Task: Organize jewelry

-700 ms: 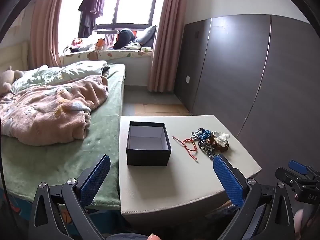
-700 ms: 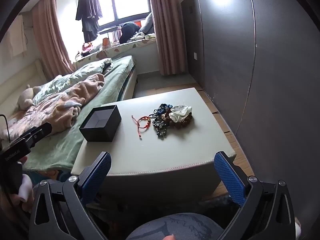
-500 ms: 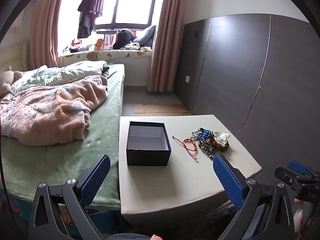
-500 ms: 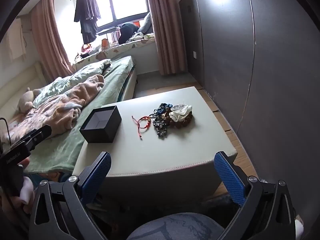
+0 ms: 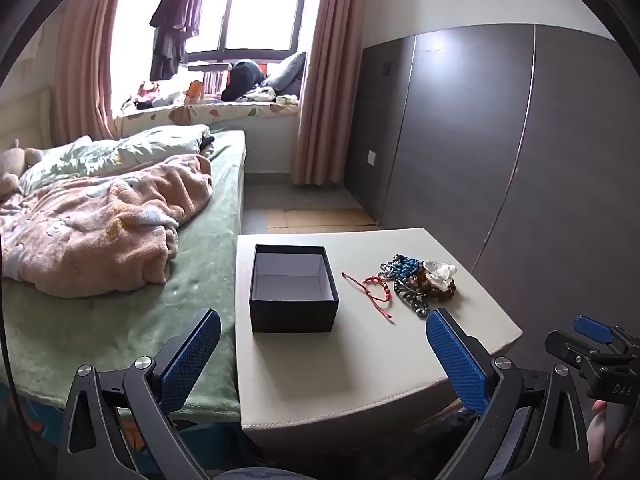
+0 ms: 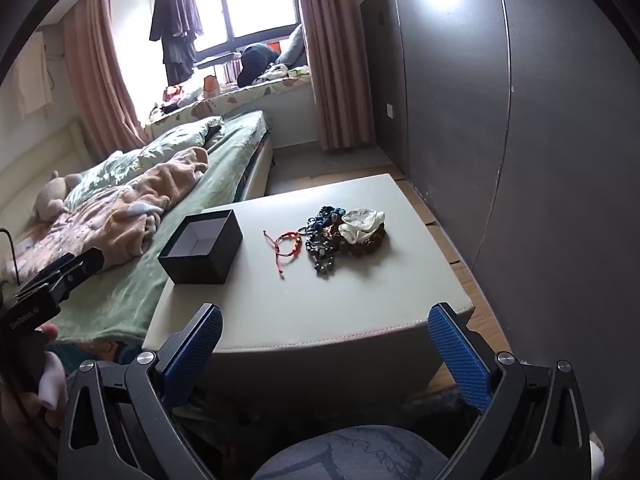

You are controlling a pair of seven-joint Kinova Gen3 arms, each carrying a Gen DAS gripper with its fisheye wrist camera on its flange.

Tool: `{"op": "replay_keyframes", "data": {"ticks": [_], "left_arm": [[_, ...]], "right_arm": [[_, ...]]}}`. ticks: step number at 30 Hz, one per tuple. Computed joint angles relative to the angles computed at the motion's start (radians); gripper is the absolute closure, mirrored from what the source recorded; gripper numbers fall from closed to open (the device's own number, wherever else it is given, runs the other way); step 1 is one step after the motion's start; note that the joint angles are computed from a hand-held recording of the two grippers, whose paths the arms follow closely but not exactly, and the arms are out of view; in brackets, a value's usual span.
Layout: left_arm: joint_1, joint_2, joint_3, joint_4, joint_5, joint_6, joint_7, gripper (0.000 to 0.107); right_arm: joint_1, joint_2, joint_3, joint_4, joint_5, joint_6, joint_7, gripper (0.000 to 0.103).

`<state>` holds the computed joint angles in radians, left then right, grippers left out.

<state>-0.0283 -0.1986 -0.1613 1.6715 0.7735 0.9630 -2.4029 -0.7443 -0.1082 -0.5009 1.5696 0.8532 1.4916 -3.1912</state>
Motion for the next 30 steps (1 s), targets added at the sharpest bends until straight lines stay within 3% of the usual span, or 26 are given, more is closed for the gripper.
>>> {"op": "replay_keyframes", "data": {"ticks": [15,30], "left_arm": [[0.0,0.004,0.004,-0.002,-0.004,0.0,0.007,0.005],[0.007,-0.003,0.003,0.014,0.014,-0.024,0.008,0.005]], "right_arm": [[0.015,-0.009,0.006,0.005,-0.007,-0.013,0.014,0.0],[-0.062,0.037,-0.007,-0.046,0.043,0.109,0.006,0.0]]}}
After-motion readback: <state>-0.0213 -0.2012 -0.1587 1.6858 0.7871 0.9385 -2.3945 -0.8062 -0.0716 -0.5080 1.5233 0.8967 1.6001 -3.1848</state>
